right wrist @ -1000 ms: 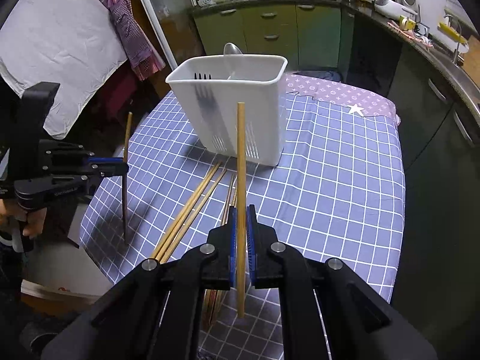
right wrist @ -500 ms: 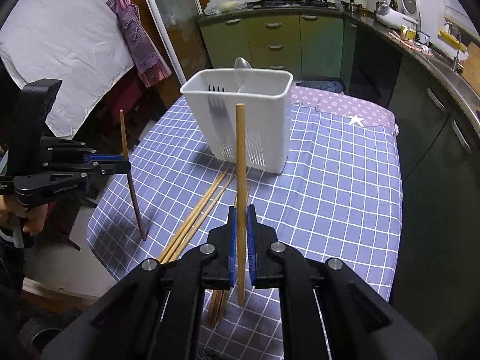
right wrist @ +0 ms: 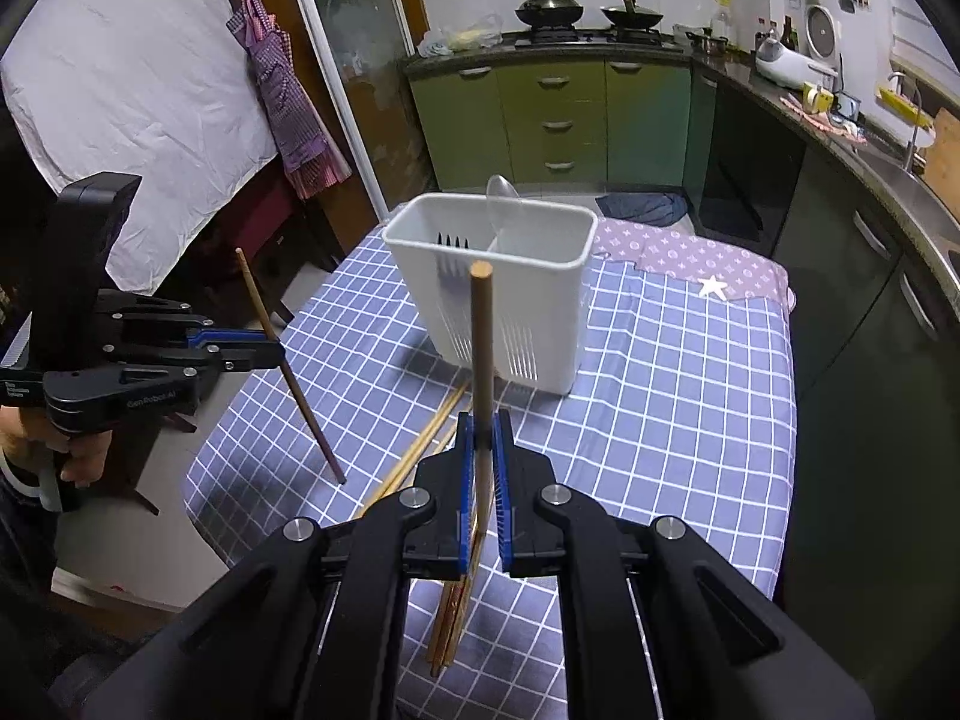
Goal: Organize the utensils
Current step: 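Carry the chopsticks upright into the white holder and open both tools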
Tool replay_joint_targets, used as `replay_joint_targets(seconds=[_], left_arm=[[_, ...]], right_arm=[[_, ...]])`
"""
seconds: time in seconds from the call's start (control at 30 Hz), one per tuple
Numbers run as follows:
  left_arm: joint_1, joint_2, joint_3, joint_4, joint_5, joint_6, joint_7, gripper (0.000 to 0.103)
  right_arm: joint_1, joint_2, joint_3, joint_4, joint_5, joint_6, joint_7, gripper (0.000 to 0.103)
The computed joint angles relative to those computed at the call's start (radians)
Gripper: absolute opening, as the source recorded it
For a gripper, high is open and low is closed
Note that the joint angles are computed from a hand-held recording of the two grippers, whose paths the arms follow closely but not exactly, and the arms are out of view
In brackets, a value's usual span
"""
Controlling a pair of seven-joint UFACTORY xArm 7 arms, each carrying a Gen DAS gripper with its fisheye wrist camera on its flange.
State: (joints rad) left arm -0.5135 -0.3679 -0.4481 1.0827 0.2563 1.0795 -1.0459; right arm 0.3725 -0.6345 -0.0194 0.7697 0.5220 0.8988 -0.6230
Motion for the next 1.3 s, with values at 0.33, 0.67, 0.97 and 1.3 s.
replay_joint_targets(seconds=[0.33, 0.67, 0.97, 1.3], left_arm=[[0.019, 0.052, -0.02, 0.18, 0.095, 0.067, 0.03, 0.006], [0.087, 0.122, -0.097, 0.405, 0.42, 0.089, -0.038, 0.006], [0.033, 0.236, 0.01, 0.376, 0.493, 0.056, -0.119, 0.006], [-0.001, 0.214, 0.087, 0.271, 0.385, -0.012, -0.111, 0.032]], right_arm=[[0.004, 0.016, -0.012, 0.123, 0.022, 0.004, 0.002, 0.007], [0.01, 0.059, -0.039, 0.298, 0.09, -0.033, 0.008, 0.007], [0.01, 0.17, -0.015, 0.391, 0.114, -0.14, 0.031, 0.007], [-0.021, 0.339, 0.048, 0.452, 0.088, -0.179, 0.062, 0.007]])
